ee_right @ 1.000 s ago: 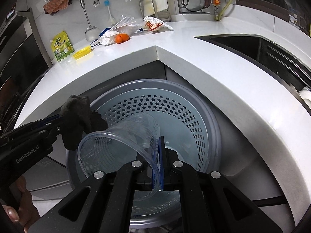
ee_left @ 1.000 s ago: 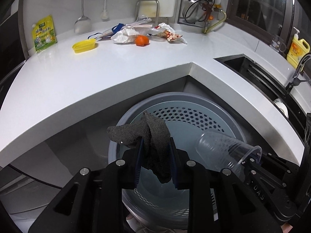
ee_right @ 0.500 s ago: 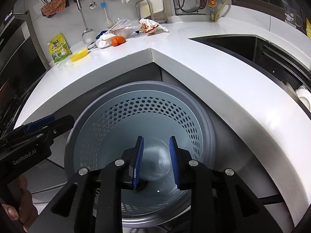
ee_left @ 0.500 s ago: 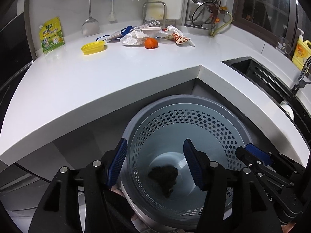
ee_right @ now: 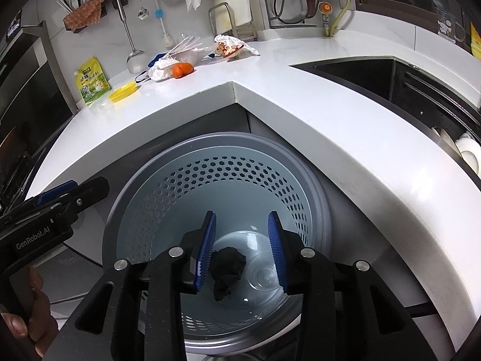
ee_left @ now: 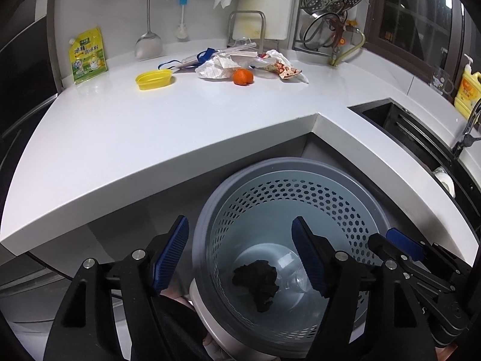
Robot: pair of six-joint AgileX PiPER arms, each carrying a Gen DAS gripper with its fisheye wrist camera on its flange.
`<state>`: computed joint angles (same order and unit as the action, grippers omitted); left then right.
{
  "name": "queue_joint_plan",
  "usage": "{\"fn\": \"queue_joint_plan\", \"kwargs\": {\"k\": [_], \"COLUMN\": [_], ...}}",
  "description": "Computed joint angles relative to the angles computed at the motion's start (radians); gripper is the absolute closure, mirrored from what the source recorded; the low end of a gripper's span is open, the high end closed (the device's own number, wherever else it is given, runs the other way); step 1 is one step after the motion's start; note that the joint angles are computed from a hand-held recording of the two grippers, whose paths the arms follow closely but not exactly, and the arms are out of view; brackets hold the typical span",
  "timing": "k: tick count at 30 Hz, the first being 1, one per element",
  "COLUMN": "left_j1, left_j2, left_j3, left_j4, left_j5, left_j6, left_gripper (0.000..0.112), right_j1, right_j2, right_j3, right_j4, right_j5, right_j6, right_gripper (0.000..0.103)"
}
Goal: Collect trash
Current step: 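Lift both tools from the bin back toward the counter items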
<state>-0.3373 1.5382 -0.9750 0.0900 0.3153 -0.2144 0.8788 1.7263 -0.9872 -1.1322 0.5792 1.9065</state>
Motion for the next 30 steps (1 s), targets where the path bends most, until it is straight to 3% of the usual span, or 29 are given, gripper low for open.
{"fn": "queue_joint_plan", "kwargs": {"k": [9,17,30], "left_j1": [0.018,0.074,0.169], "left_j2": [-0.037,-0.058,0.048], "left_j3": [0.010,-0.018,-0.234], "left_j4": [0.091,0.036,-0.036], "left_j5": [-0.022,-0.019,0.011], "left_j6": [-0.080,-0.006,0.087], "left_gripper": [0.019,0.016,0.016], "right_j1": [0.019,0.016,-0.110], "right_j2": [-0.001,0.002,0.043], "right_j3": [-0.016,-0.055,-0.223], "right_j4": [-0.044,-0.040,0.038], "right_j5": [0.031,0.061,-0.033], "right_j6": [0.015,-0.041,-0.287], "right_gripper": [0.047,0.039,0.034]}}
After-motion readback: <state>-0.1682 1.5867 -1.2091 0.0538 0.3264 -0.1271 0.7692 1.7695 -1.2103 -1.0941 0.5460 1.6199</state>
